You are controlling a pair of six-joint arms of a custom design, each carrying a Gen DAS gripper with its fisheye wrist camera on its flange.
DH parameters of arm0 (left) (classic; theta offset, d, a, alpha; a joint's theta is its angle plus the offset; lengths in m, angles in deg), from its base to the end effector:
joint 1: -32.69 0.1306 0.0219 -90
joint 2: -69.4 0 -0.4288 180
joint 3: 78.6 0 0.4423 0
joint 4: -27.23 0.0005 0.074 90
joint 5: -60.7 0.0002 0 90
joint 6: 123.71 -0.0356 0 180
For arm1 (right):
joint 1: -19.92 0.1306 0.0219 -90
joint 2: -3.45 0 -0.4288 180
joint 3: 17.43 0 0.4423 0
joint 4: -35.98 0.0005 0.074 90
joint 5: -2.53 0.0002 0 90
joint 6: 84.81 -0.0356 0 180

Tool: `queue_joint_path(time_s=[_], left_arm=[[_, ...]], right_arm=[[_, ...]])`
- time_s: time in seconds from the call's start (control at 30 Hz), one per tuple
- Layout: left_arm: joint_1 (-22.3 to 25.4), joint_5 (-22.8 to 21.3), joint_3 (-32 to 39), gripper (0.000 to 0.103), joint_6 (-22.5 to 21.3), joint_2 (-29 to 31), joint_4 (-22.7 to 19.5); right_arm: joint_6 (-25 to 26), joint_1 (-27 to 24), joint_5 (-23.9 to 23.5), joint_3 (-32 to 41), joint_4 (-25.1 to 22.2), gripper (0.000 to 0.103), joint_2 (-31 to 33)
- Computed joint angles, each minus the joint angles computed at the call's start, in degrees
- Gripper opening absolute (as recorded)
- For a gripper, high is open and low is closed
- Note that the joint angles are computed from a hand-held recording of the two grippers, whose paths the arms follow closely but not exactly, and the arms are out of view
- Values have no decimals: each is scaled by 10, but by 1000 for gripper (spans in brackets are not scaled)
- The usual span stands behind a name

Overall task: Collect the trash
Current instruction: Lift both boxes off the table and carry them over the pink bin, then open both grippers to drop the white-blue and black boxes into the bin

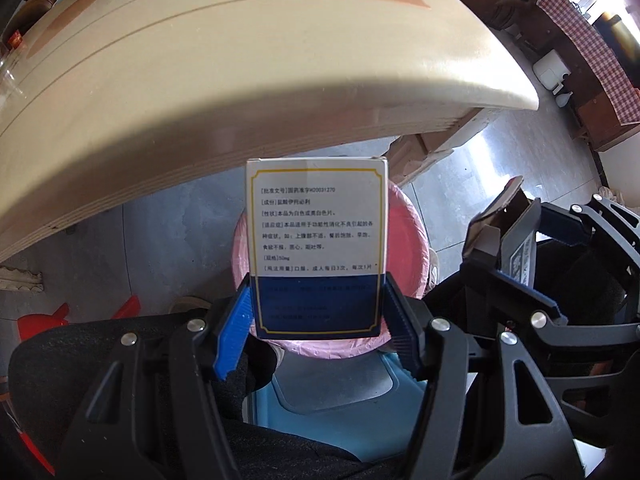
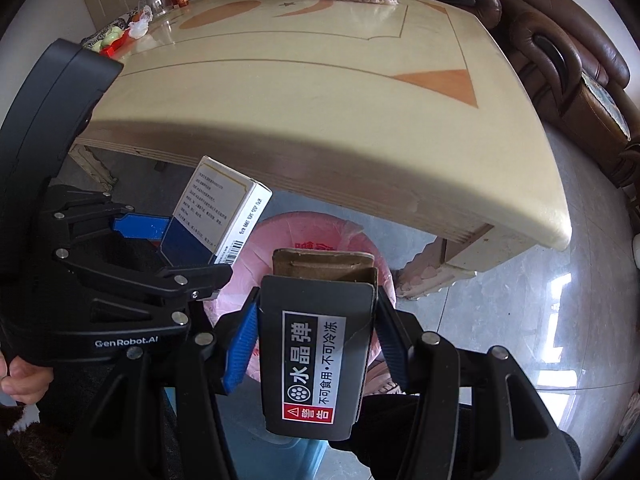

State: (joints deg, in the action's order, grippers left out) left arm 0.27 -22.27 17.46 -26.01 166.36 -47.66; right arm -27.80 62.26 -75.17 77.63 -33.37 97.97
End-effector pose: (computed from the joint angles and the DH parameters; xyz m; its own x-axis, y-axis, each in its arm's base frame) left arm 0.4556 -0.2951 0.4433 -0.8856 0.4049 -0.2274 0.4428 0.8839 -0.1505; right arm 0.4025 0.3558 0.4607 -0.9054 -0.1053 -0.4113 -0.1290 0.9912 0.0302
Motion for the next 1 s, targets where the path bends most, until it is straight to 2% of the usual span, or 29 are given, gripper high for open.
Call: queue_joint_path(time_s=[0.13,0.43,0.73,1.0], left_arm=[[2,25,-14,60,3,8,-3],[6,31,-37,60,19,45,-2],[10,57,-45,60,37,94,-13],[17,55,-32,60,48,137,-17]], right_arm=[[-12,-6,-14,-25,13,54,0],[-25,-10,-1,-69,35,54,14],[-34,-34,-34,-100,80,54,38],[-39,-56,-72,-103,105,54,62]])
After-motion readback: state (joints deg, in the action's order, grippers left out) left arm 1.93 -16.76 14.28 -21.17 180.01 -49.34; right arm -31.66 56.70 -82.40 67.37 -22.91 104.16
